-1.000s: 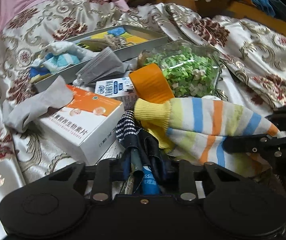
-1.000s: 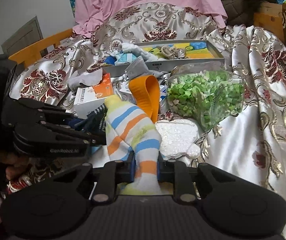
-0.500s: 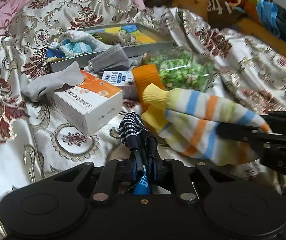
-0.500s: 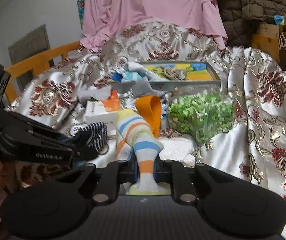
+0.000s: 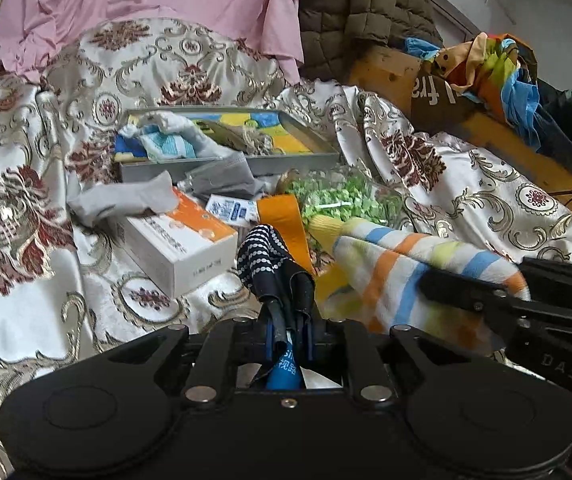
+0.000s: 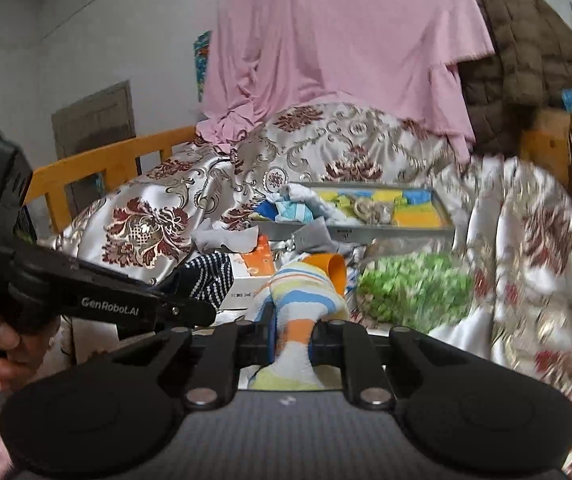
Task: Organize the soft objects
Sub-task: 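Carry both socks over the painted tray and open both grippers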
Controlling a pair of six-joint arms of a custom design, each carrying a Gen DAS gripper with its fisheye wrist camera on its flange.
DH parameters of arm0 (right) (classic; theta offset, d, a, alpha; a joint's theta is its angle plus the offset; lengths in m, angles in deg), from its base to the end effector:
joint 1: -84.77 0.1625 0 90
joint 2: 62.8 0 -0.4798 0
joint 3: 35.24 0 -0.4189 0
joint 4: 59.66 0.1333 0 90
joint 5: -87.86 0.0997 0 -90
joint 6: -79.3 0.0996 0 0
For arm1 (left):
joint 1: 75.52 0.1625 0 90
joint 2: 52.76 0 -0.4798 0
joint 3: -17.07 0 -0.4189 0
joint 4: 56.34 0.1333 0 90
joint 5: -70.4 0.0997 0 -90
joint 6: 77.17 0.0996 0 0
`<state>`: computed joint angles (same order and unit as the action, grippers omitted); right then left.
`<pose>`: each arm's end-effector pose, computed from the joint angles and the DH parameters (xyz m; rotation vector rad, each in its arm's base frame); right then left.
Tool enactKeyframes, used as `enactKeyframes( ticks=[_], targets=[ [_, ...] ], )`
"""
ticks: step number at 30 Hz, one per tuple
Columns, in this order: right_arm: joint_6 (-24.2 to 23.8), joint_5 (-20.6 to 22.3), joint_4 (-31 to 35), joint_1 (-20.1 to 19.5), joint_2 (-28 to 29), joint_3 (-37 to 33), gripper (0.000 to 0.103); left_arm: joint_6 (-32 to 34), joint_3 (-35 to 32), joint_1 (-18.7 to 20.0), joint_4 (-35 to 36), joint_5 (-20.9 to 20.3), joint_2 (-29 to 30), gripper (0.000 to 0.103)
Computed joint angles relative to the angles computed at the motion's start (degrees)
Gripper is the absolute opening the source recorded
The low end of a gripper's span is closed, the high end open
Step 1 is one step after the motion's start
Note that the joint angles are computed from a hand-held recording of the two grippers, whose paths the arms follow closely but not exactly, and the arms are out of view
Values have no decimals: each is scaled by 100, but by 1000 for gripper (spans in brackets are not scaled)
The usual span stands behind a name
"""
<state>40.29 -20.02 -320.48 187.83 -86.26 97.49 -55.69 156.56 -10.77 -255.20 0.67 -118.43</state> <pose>0.1978 -0.3983 0.0006 0.8225 -2.1786 1.2636 -0.0400 -0.4783 0.1781 0.9257 2.5249 -0.8629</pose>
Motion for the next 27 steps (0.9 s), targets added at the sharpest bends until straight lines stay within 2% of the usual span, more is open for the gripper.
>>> enactKeyframes(
  ticks=[7,14,21,27],
  targets=[
    [-687,-283,556,287,-329,-306,15,409,-311,49,-147,-89,98,15],
    [-1079,-261,1516,369,-721,-926,15,649,-1090,244,44,-366,308,15],
    [-1387,70,2700,97,-815,-1909,15,934,-2386,423,605,-373,844,16],
    [-1444,131,3695,-94,-545,-3166,15,873,-3937,610,1262,-417,1613,17]
  ],
)
